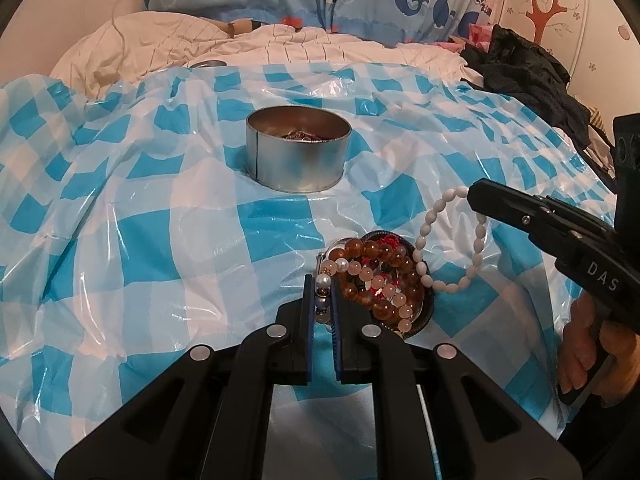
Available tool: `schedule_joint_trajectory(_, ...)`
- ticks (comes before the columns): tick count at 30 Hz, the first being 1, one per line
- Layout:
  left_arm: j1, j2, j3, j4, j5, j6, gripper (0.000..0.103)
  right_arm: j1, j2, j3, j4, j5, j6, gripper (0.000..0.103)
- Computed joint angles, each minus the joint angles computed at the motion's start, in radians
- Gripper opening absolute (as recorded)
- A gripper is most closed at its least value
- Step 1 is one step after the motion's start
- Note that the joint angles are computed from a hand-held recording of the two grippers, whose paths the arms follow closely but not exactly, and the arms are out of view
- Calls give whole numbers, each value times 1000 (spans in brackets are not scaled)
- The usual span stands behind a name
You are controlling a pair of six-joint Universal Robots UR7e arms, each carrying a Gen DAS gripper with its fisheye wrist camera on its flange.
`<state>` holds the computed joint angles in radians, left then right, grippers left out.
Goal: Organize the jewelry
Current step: 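Lift both strands to the silver tin and release them inside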
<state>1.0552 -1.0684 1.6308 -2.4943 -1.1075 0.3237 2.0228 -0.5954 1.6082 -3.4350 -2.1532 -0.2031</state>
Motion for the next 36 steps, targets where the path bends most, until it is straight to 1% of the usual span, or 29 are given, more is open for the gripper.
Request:
schedule_joint_trajectory(9, 1, -2, -4, -42, -32, 3, 7, -1, -3, 3, -10, 6, -6, 8)
schedule_joint_trajectory(15, -2, 11, -25, -45, -53, -10, 7, -1, -1, -13, -3, 18, -11, 8)
schedule_joint_trajectory(19, -11, 24, -47, -69, -69, -4, 7, -1, 6, -33, -13, 29, -24, 8)
schedule_joint_trajectory(21, -14, 40, -71, -77, -73, -6, 7, -4, 11, -50, -16, 41, -32, 8)
schedule_joint_trajectory(27, -14, 121, -195, -84, -104, -17, 7, -27, 23, -119, 29, 92, -18, 8)
schedule_joint_trajectory(32, 8, 203, -338, -60, -166, -67, 7, -41, 38, -190, 62, 121, -17, 8)
schedule_joint_trajectory(36, 32, 255, -423, -43, -235, -116, 7, -47, 86, -314, 103, 159, -48, 8)
